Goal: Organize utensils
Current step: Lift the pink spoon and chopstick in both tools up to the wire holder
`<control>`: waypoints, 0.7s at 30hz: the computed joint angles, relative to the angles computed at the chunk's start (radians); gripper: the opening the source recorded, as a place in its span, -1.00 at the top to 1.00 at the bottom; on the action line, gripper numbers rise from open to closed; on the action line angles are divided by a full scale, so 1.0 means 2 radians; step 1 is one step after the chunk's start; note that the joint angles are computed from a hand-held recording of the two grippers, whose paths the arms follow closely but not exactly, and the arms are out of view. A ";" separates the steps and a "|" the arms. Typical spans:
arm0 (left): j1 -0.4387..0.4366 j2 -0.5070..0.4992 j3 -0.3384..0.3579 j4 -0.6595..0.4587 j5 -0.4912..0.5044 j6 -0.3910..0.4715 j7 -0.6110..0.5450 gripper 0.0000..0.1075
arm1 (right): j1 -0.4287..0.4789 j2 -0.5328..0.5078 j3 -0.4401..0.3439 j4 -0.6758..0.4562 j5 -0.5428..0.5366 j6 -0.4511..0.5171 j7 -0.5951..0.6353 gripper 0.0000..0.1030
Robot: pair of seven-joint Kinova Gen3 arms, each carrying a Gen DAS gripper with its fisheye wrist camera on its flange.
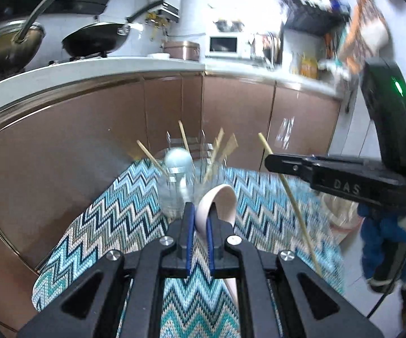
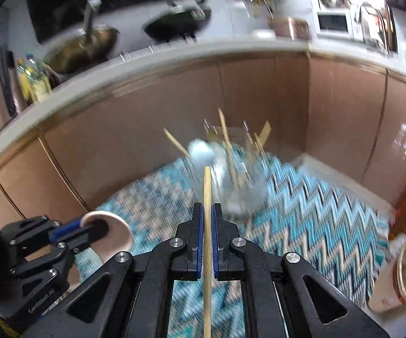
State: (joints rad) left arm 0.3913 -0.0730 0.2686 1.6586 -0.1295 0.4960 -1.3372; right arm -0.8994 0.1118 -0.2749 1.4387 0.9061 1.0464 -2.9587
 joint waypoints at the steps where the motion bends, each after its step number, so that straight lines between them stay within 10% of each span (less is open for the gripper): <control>1: 0.010 -0.001 -0.023 -0.010 0.020 -0.002 -0.013 0.87 | -0.008 0.000 0.004 0.002 0.020 -0.005 -0.012 0.90; 7: 0.100 0.018 -0.162 -0.077 0.100 -0.025 -0.073 0.87 | -0.107 -0.003 0.133 0.004 0.142 -0.084 -0.076 0.90; 13: 0.228 0.078 -0.301 -0.127 0.003 -0.097 0.041 0.87 | -0.157 0.037 0.244 -0.005 0.264 -0.115 -0.177 0.90; 21: 0.348 0.200 -0.486 -0.185 -0.086 -0.151 0.204 0.87 | -0.009 0.115 0.095 -0.043 0.390 -0.036 -0.258 0.90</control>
